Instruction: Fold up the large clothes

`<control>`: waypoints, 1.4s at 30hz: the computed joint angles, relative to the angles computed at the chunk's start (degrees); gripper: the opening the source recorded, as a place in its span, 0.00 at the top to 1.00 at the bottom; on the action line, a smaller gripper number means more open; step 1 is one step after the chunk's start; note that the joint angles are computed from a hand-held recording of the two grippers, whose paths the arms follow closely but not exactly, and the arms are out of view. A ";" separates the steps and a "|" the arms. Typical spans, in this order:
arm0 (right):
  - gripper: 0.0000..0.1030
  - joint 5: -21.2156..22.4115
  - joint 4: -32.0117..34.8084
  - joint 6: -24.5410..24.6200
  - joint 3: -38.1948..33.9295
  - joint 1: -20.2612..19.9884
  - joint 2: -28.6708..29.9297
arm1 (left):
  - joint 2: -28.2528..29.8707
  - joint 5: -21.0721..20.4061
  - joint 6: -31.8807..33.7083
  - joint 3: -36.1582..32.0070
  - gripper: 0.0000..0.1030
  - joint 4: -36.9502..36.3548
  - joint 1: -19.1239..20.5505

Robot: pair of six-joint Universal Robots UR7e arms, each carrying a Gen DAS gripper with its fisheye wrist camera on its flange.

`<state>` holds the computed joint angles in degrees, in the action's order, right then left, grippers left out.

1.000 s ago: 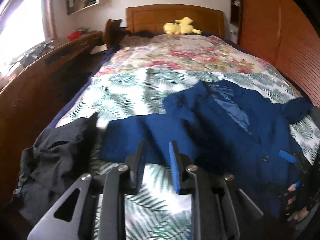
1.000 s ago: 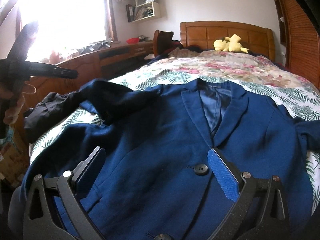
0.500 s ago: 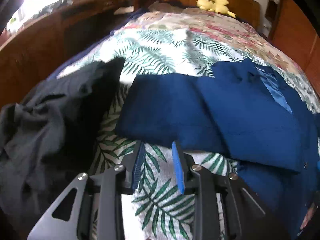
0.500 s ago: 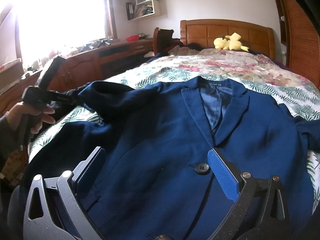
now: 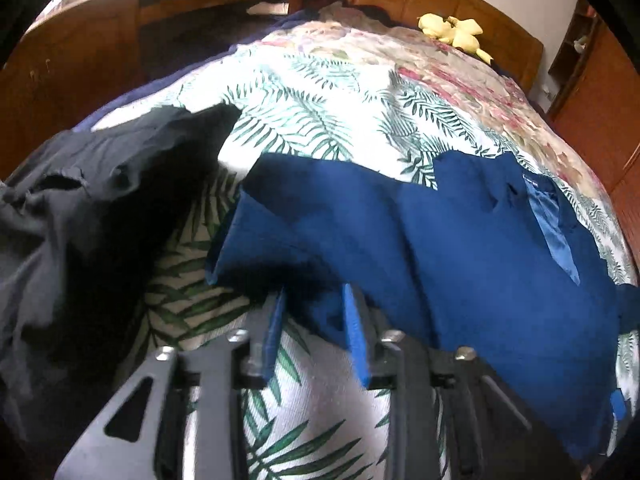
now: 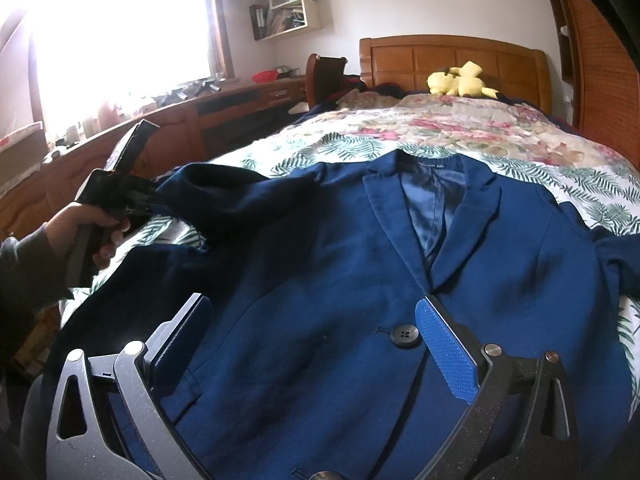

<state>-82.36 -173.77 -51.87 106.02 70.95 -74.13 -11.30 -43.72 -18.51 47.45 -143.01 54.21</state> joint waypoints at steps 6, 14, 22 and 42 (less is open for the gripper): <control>0.00 -0.18 0.59 0.06 0.26 0.12 -0.94 | 1.01 2.12 7.65 -1.68 1.00 -4.81 -3.51; 0.00 0.91 -0.32 -0.35 1.48 -0.97 -4.82 | 5.48 1.89 17.92 -12.71 1.00 -4.63 -10.49; 0.00 1.86 0.38 1.05 1.47 -3.46 -7.09 | 0.02 1.60 8.59 -4.92 0.93 -0.70 -10.66; 0.00 -0.50 0.19 0.35 0.76 -3.37 -5.22 | -4.07 -5.96 -9.68 7.34 0.81 1.84 -0.76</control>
<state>-82.87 -173.57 -51.52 106.79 67.57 -79.34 -15.37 -49.68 -28.19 54.79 -141.17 53.44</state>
